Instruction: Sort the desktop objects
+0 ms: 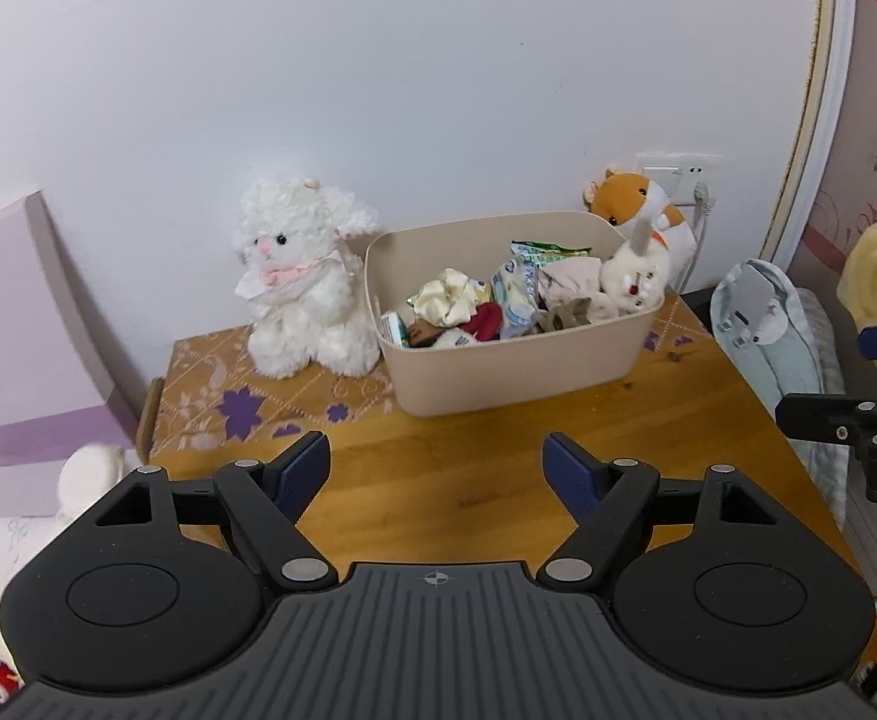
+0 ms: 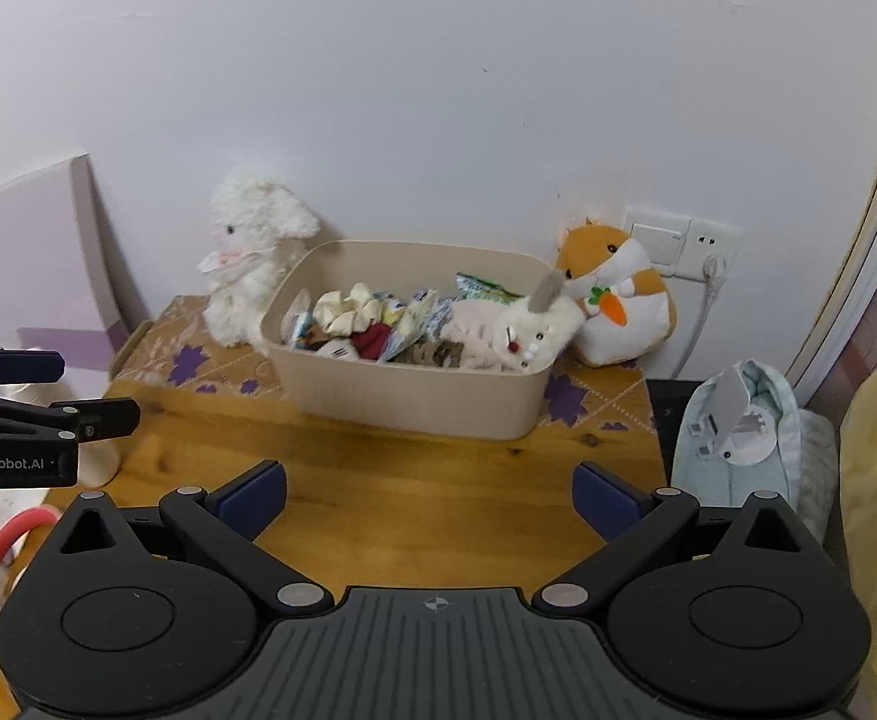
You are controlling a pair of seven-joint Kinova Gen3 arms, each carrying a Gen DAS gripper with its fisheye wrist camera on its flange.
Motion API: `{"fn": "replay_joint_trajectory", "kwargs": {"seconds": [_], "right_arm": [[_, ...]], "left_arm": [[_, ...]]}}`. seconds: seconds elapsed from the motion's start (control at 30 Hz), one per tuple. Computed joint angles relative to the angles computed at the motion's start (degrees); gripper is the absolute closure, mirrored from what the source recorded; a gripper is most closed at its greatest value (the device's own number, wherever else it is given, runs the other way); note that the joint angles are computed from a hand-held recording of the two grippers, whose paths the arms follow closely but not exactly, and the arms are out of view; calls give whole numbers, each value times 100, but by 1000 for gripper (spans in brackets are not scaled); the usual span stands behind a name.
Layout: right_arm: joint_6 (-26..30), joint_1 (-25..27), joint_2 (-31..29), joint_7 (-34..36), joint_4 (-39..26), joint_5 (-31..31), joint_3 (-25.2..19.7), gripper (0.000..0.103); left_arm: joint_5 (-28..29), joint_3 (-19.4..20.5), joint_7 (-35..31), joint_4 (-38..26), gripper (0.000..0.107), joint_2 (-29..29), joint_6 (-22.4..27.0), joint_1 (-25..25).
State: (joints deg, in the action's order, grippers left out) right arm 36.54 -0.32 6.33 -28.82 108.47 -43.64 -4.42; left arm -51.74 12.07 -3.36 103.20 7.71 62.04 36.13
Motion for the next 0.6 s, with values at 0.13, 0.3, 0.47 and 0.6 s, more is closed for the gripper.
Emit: {"fn": "replay_joint_trajectory", "kwargs": {"seconds": [0.13, 0.3, 0.47, 0.6], "right_arm": [[424, 216, -254, 287, 120, -138, 170, 0], [746, 325, -649, 1040, 421, -440, 519, 0], [1374, 457, -836, 1215, 517, -494, 884, 0], [1683, 586, -976, 1440, 653, -545, 1084, 0]], "left_arm": [[24, 216, 316, -146, 28, -44, 601, 363], [-28, 485, 604, -312, 28, -12, 1275, 847], [-50, 630, 1006, -317, 28, 28, 1643, 1267], [95, 726, 1317, -385, 28, 55, 1905, 1547]]}}
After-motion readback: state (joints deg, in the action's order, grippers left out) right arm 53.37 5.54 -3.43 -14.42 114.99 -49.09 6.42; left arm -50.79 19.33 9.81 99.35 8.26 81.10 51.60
